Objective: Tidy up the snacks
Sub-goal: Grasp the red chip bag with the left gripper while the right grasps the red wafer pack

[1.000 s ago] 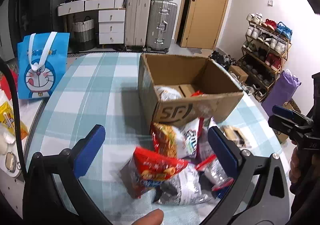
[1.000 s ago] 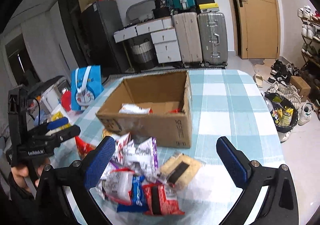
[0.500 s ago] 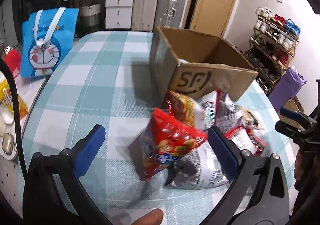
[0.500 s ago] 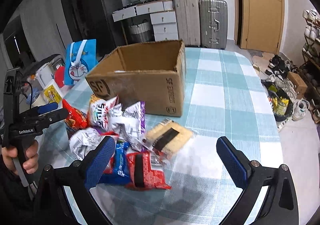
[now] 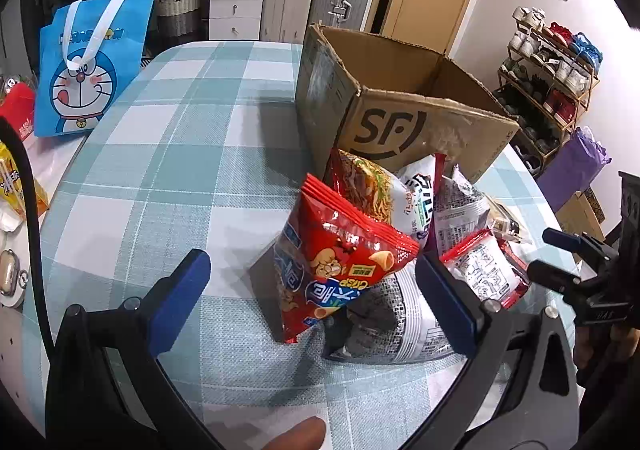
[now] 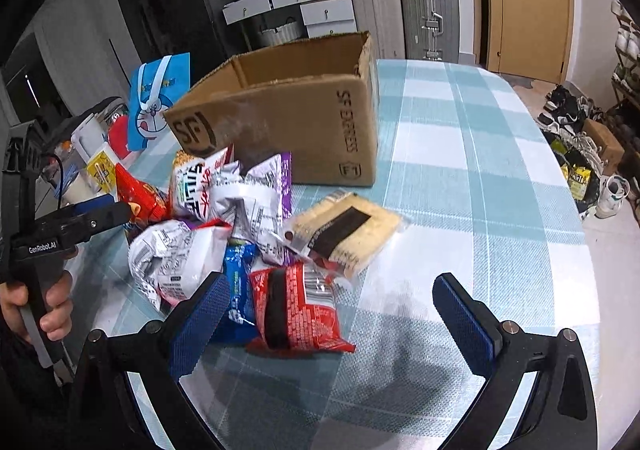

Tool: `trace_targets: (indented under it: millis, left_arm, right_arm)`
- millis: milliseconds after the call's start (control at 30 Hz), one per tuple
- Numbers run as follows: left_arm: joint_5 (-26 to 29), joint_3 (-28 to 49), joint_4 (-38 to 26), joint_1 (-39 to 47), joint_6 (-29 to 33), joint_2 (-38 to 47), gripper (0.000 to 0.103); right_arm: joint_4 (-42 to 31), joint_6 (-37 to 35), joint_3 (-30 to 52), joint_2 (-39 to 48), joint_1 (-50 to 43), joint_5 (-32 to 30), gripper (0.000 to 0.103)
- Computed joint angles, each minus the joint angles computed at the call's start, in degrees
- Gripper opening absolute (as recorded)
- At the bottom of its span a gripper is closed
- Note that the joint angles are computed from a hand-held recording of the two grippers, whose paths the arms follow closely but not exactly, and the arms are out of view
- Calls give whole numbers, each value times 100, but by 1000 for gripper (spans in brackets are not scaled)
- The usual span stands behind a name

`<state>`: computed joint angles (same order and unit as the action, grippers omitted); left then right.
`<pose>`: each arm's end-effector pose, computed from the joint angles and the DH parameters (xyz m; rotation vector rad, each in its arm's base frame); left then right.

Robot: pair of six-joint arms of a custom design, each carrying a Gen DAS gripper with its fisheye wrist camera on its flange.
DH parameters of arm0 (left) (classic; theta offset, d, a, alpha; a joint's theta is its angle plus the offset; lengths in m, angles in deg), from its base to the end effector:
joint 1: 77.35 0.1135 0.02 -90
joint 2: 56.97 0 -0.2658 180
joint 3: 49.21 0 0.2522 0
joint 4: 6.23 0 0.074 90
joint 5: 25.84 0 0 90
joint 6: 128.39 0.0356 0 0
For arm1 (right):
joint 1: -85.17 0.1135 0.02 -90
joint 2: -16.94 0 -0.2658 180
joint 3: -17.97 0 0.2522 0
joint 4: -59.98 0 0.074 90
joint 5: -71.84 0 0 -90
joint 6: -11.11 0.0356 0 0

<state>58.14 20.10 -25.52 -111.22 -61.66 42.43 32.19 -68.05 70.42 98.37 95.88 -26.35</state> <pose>0.2951 -0.1935 0.1662 0.1790 2.4459 -0.3208 0.2554 0.0535 0.1628 -0.0522 2.5793 0.3253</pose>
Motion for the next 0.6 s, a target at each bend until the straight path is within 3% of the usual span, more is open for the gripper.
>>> trace_targets:
  millis: [200, 600]
  left_arm:
    - [19, 89, -4, 2, -19, 152, 102]
    - [111, 102, 59, 112, -24, 241, 102]
  right_arm:
    - [77, -53, -57, 308, 76, -96, 103]
    - [-6, -91, 73, 689, 178, 299, 103]
